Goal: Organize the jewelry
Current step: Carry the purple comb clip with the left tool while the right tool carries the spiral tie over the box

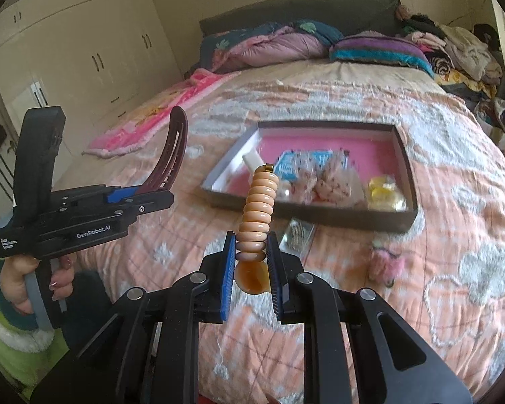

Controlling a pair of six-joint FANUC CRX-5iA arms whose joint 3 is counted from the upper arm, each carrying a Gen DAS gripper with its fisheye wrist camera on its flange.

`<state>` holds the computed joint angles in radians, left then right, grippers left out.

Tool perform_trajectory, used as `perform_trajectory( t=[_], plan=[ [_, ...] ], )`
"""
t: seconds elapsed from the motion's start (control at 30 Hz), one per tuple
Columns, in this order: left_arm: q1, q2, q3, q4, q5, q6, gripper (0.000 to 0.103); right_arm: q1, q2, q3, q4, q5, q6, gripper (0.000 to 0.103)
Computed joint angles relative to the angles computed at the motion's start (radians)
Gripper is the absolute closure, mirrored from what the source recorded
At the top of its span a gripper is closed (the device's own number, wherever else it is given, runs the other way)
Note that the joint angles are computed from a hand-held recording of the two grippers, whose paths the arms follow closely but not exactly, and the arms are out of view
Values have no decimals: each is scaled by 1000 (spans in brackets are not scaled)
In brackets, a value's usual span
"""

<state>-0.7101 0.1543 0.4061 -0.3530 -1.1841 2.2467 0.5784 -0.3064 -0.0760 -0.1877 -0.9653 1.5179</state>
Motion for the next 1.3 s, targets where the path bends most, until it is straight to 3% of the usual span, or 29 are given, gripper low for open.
perform_trajectory(
  t=[0.7, 1.3],
  plan=[
    [26, 155, 255, 4, -2, -114, 79, -112, 52, 109, 44, 63, 3, 85],
    [67, 329, 382, 81, -56, -137, 79, -229, 222, 175, 56, 61, 2, 85]
  ],
)
